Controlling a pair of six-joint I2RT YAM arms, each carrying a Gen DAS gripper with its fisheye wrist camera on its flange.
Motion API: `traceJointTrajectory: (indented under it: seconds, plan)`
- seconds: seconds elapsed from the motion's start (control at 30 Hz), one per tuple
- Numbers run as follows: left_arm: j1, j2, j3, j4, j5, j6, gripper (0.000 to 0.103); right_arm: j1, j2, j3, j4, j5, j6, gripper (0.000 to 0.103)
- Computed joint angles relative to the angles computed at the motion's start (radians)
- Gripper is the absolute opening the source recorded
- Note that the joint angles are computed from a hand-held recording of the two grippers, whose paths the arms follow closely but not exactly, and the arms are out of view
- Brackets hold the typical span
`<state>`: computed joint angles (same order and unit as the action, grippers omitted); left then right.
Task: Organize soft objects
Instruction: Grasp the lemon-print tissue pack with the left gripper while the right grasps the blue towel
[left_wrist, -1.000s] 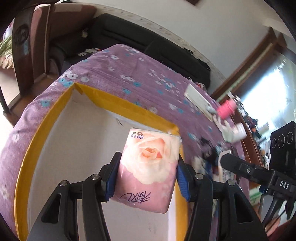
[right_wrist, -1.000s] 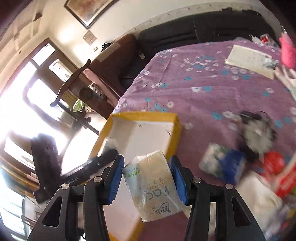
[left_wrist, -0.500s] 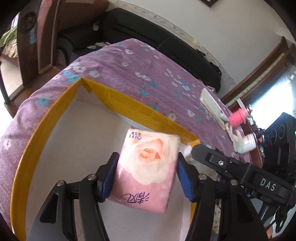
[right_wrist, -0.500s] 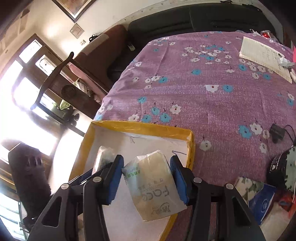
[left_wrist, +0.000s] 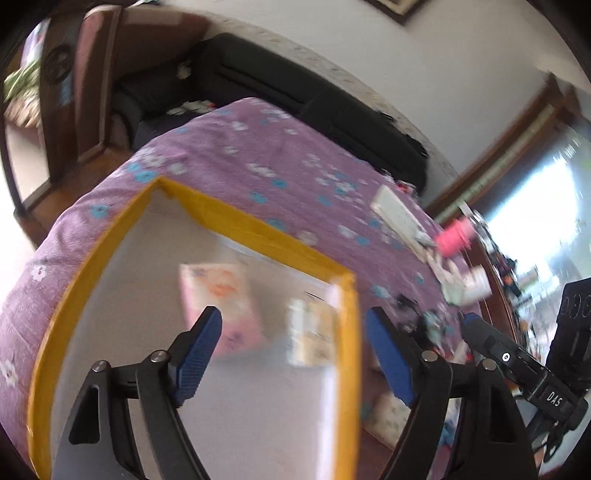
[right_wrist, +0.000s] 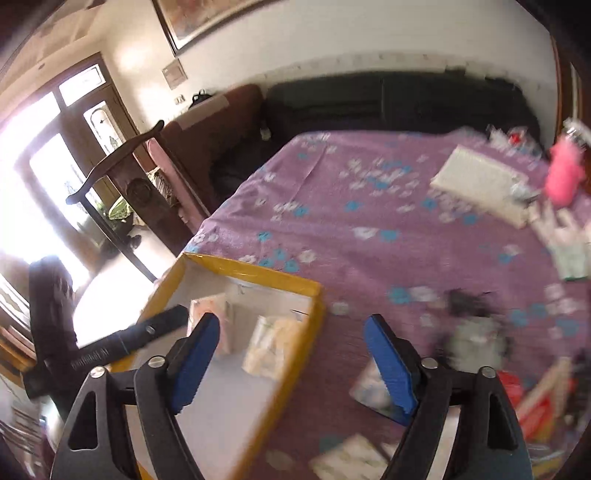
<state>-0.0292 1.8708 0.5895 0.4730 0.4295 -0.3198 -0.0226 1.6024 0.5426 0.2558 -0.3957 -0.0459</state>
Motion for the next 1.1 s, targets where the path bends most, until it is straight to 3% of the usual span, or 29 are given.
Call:
traceJointTrajectory:
  seconds: [0.13,0.23,0.37,0.53,0.77,0.83,1.07,1.1]
  plan:
    - [-0.164,-0.098,-0.071,-0.002,-0.07,0.005,0.084,-0.233,-0.135,-0.163,0.02,-0.01,-0.193,0.097]
    - [-0.312,-0.088,-0.071,-0.019,-0.144,-0.002,0.084,-0.447,-0.096,-0.201,0.021,-0.063,-0.348,0.097]
    - [-0.497,0.008,-0.037,0.003,-0.236,-0.054,0.084,-0.726,0.03,-0.153,-0.045,-0.175,-0.517,0.097]
    - [-0.602,0.158,0.066,-0.022,-0.332,-0.115,0.084,-1.022,0.158,-0.026,-0.213,-0.302,-0.698,0.097]
    - [-0.695,0.256,0.177,-0.11,-0.548,-0.107,0.085,-1.199,0.315,0.105,-0.344,-0.357,-0.85,0.096]
    - [-0.723,0.262,0.169,-0.087,-0.586,-0.084,0.084,-1.222,0.341,0.121,-0.37,-0.363,-0.885,0.097]
    - [-0.743,0.206,0.084,-0.02,-0.557,-0.008,0.052,-1.202,0.387,0.08,-0.357,-0.339,-0.998,0.096]
    - [-0.732,0.201,0.077,-0.016,-0.536,-0.011,0.051,-1.189,0.389,0.064,-0.338,-0.33,-1.004,0.097]
